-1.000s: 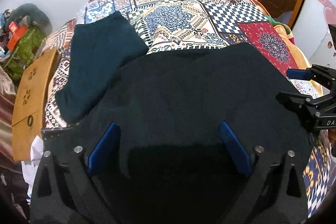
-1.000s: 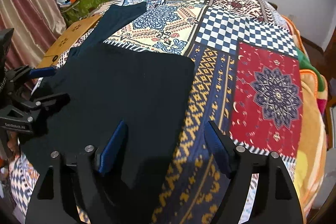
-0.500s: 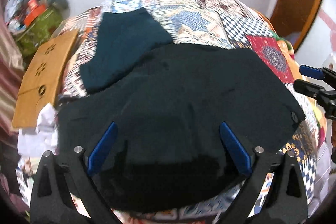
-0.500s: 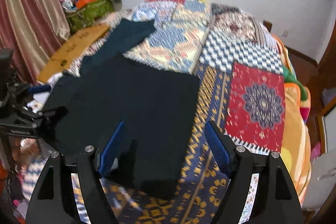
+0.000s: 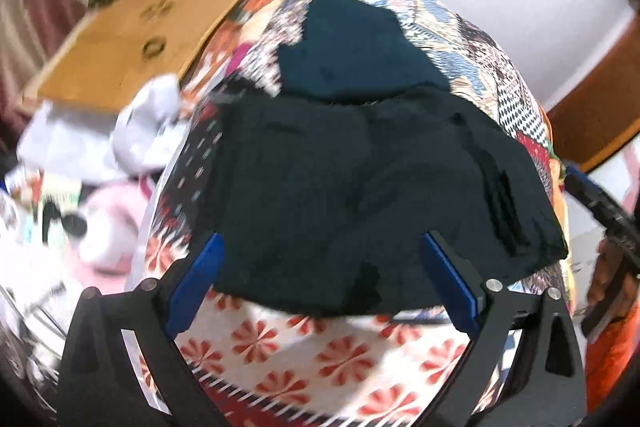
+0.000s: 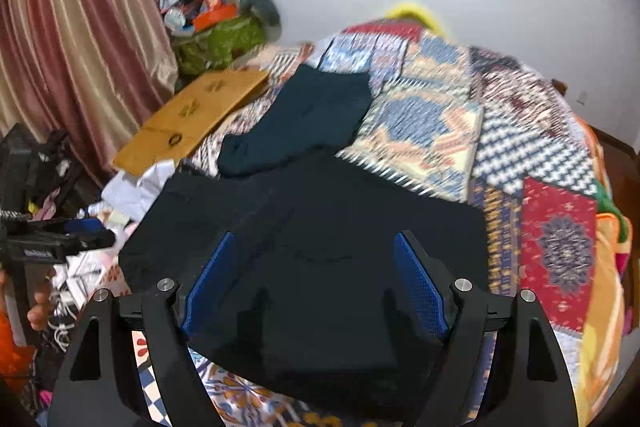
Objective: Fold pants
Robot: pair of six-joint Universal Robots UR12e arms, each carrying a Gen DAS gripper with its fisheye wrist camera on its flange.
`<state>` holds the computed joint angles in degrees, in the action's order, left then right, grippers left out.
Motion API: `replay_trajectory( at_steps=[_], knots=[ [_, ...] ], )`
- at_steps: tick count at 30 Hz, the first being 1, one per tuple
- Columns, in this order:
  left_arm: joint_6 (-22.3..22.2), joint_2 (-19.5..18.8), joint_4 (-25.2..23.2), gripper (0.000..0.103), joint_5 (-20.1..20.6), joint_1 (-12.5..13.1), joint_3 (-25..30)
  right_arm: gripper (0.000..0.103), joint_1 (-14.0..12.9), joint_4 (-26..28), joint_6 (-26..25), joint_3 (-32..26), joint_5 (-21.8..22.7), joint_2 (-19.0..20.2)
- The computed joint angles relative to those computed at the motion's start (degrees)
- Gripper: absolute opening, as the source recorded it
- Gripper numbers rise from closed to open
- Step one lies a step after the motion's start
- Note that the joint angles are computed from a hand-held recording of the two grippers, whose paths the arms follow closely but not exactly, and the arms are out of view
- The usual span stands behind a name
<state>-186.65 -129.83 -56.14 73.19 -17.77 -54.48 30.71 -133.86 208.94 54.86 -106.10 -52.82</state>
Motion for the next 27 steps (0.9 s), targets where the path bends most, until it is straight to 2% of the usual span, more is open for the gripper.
replay_trajectory(
  at_steps=[2,6,8,12,14,17,21,23,24,25,26,27],
  knots=[
    [-1.12,0.93,-0.17,0.099,-1.79,1.15,-2.30,0.078,-0.14,4.09,-1.12,-2.33,1.97,1.51],
    [-3.43,2.16,-1.07,0.099,-6.70,2.88,-5.71,0.077,0.25,11.60,-4.33,-5.80,2.45,3.55],
    [-4.35,2.31,-2.00,0.099,-10.16,3.46,-6.73,0.076,0.31,11.79,-4.66,-5.62,2.52,3.55],
    [-6.82,1.58,-2.72,0.099,-17.62,4.04,-7.70,0.076,-0.33,10.49,-3.52,-3.86,5.35,2.63],
    [-8.43,0.56,-2.91,0.099,-22.41,4.29,-7.42,0.076,-0.24,10.06,-3.38,-3.56,5.24,2.55],
    [-10.82,-1.31,-3.14,0.099,-27.40,4.49,-6.14,0.076,-0.20,10.30,-3.44,-3.90,5.31,2.67],
    [-15.50,-3.43,-1.87,0.099,-28.94,4.50,-4.07,0.076,-0.23,9.61,-3.06,-3.53,5.97,2.49],
    [-17.28,-4.56,-2.57,0.099,-28.31,4.24,-1.99,0.076,-0.26,9.21,-3.09,-3.24,6.21,2.38],
    [-17.57,-4.87,-2.74,0.093,-27.75,4.09,-1.33,0.076,-0.30,9.03,-3.03,-3.13,6.41,2.34],
    [-17.46,-5.22,-2.96,0.075,-26.88,3.90,-0.62,0.076,-0.34,8.99,-2.95,-3.13,6.55,2.35],
    [-16.34,-5.76,-5.12,0.066,-24.55,3.43,1.07,0.076,-0.34,8.94,-2.88,-3.11,6.67,2.34],
    [-15.64,-6.14,-6.93,0.050,-21.98,3.03,2.41,0.076,-0.34,8.89,-2.83,-3.09,6.68,2.34]
  ],
)
